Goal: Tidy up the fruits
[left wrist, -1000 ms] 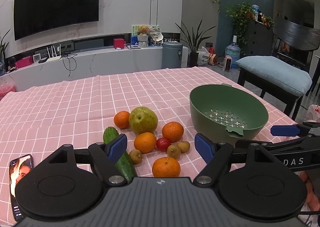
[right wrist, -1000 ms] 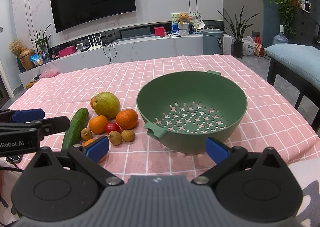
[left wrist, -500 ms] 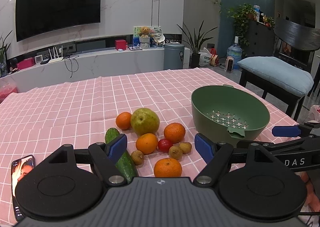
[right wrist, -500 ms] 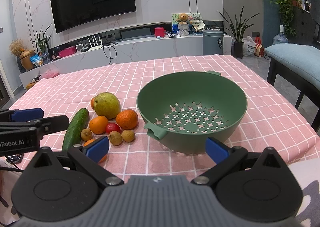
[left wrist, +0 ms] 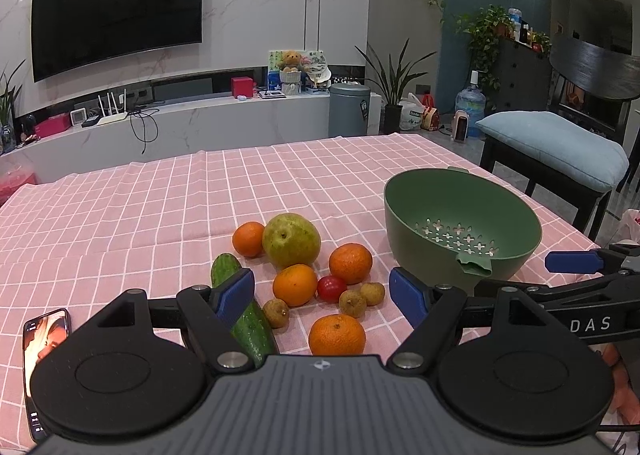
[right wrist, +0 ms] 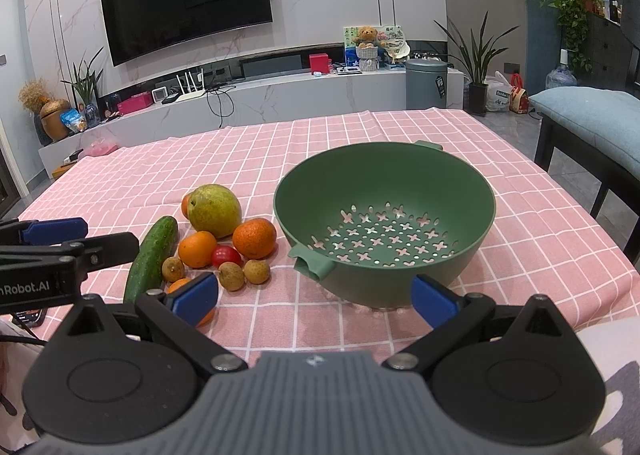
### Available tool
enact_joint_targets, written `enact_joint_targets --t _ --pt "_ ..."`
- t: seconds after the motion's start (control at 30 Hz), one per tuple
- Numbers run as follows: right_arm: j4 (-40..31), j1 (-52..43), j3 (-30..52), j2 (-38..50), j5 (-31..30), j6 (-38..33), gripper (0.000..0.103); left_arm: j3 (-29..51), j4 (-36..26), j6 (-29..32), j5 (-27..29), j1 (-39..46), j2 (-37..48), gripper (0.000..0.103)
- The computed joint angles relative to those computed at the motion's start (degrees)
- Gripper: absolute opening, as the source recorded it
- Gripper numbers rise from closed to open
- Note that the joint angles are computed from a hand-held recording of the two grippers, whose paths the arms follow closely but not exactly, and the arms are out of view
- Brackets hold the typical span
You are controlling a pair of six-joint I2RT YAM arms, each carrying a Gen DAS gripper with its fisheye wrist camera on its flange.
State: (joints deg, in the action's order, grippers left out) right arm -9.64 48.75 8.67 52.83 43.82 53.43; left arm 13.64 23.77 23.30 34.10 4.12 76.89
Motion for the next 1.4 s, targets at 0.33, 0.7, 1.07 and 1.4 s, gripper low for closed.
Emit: enact_joint_targets --t 0.33,0.7,1.07,1.4 --pt "-0.6 0.3 0.2 -0.1 0.1 0.3 0.099 0.0 0.0 -0.2 -0.1 -0.1 -0.1 0.090" --pt "-0.1 0.8 0.1 0.3 0.7 0.5 0.099 0.2 -0.5 -0.4 -1.1 -0.4 0.1 0.090" --pt "3.2 -3.0 0.2 -2.5 -4.2 -6.6 0.076 10.9 -17.9 0.9 -6.7 -2.4 0.4 0.072" --pt "20.7 -14.2 1.5 3.7 -14.2 -25.8 0.072 18.8 -16.0 1.7 -11.2 -5.9 8.5 0.066"
